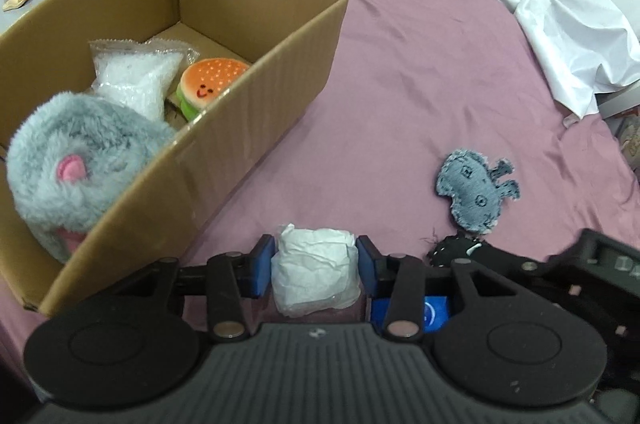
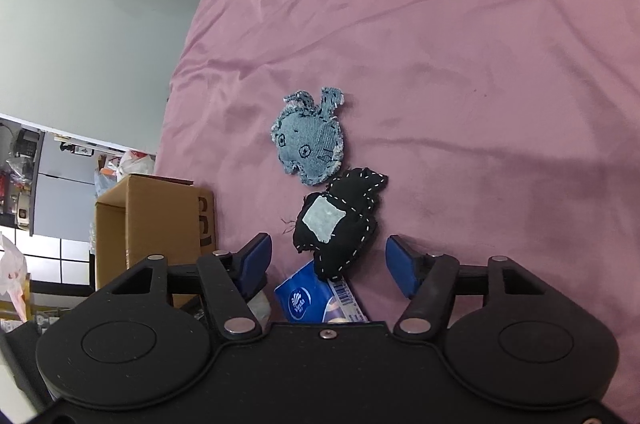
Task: Organize soft objects
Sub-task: 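Close the left tool on the white folded tissue while the right tool grasps the black felt plush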
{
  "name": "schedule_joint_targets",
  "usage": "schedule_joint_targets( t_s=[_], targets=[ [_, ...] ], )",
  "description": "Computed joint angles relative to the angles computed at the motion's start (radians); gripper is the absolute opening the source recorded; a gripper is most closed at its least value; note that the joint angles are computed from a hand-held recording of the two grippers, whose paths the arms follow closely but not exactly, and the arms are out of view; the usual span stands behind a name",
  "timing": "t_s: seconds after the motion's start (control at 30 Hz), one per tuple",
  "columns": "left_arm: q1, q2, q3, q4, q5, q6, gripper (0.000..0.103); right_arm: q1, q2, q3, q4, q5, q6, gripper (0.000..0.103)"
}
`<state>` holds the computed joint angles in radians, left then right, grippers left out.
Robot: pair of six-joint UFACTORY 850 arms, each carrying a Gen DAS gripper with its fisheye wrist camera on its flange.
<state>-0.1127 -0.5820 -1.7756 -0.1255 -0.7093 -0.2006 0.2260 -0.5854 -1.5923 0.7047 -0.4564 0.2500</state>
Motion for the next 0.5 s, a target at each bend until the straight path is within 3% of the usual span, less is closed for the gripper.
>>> schedule_joint_targets(
  t_s=[0.1, 0.17, 0.2, 0.23, 0.5],
  targets=[
    [0.002, -0.005, -0.018, -0.008, -0.01, 0.004, 0.043, 0.005, -0.013, -0.01, -0.022, 0.005, 0.025, 0.059],
    [0.003, -0.005, -0.027, -0.013, -0.013, 0.011, 0.043, 0.008, -0.019, -0.019, -0.05, 0.01, 0.045, 0.047],
    [0.003, -0.004, -0.03, -0.015, -0.014, 0.017, 0.043, 0.01, -0.02, -0.022, -0.074, 0.013, 0.06, 0.027],
    [0.004, -0.002, -0.032, -0.019, -0.014, 0.022, 0.043, 0.01, -0.022, -0.025, -0.095, 0.012, 0.072, 0.022],
    [0.016, 0.045, -0.007, -0.035, 0.012, 0.037, 0.043, 0.019, 0.032, 0.015, -0.13, 0.085, 0.065, 0.017]
  ],
)
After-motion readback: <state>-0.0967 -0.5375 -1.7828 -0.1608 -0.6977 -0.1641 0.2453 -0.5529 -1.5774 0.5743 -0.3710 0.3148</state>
